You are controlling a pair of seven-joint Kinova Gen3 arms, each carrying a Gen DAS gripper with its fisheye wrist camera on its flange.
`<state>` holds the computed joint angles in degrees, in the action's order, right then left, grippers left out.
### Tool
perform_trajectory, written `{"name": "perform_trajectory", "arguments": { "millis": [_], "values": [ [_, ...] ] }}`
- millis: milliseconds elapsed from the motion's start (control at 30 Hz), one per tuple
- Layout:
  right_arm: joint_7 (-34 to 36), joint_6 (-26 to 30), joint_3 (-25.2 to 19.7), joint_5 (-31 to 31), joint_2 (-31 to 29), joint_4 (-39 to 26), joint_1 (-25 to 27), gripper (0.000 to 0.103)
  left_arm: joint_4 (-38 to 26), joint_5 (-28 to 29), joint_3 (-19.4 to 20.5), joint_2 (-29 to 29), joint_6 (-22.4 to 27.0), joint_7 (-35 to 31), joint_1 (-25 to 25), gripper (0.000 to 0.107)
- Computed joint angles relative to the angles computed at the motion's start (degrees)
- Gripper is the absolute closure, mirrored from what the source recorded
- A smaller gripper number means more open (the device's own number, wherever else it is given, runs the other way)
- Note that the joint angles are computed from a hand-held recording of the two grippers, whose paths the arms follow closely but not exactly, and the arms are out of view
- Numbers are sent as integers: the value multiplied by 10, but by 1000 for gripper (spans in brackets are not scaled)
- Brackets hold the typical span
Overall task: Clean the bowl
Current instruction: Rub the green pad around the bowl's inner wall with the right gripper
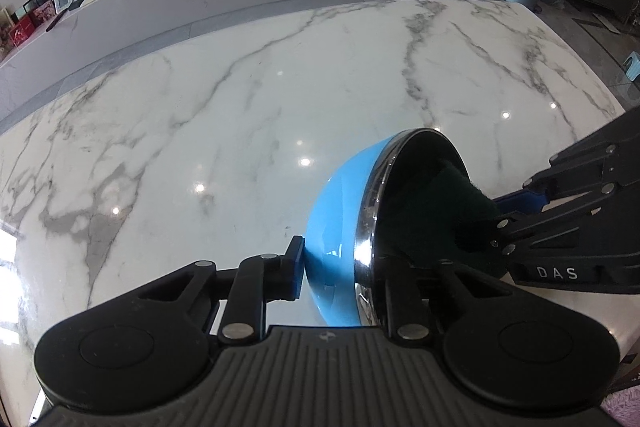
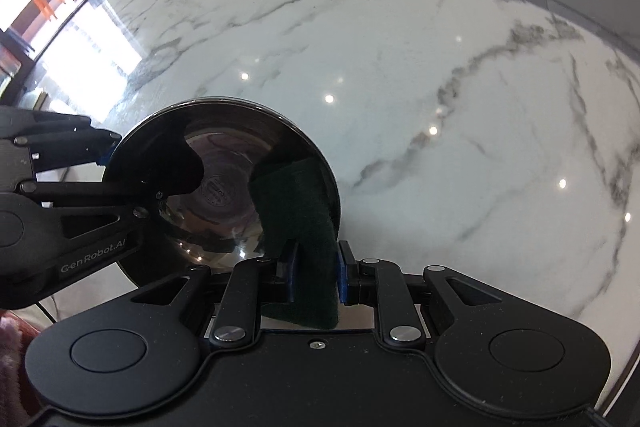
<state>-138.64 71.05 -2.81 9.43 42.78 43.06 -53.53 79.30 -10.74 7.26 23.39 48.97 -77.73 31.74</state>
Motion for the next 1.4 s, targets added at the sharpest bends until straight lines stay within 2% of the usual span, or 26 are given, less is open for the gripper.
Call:
{"name": "perform_trajectory", "arguments": {
  "millis": [200, 333, 533, 733, 1033, 1200, 1400],
  "values": [
    [-78, -92, -19, -53, -42, 99, 34, 86, -1, 2, 0, 1, 0, 1, -1, 89],
    [-96, -118, -25, -60, -53, 126, 41, 86, 0, -5, 0, 1, -1, -5, 2, 89],
    [-62, -44, -7, -1, -25, 54, 2, 86, 2, -14, 2, 1, -2, -23, 7, 89],
    [-23, -5, 8, 37, -8, 0, -19, 86, 2, -15, 0, 1, -2, -27, 10, 89],
    [18, 4, 13, 40, 5, -47, -26, 86, 1, -14, 1, 2, 1, -32, 8, 88],
    [-8, 2, 22, 36, 5, -32, -21, 87, 2, -8, 2, 1, 2, -34, 6, 88],
    [-22, -18, 11, 25, -2, -2, -11, 87, 0, -4, 1, 2, 4, -30, 5, 88]
  ]
}}
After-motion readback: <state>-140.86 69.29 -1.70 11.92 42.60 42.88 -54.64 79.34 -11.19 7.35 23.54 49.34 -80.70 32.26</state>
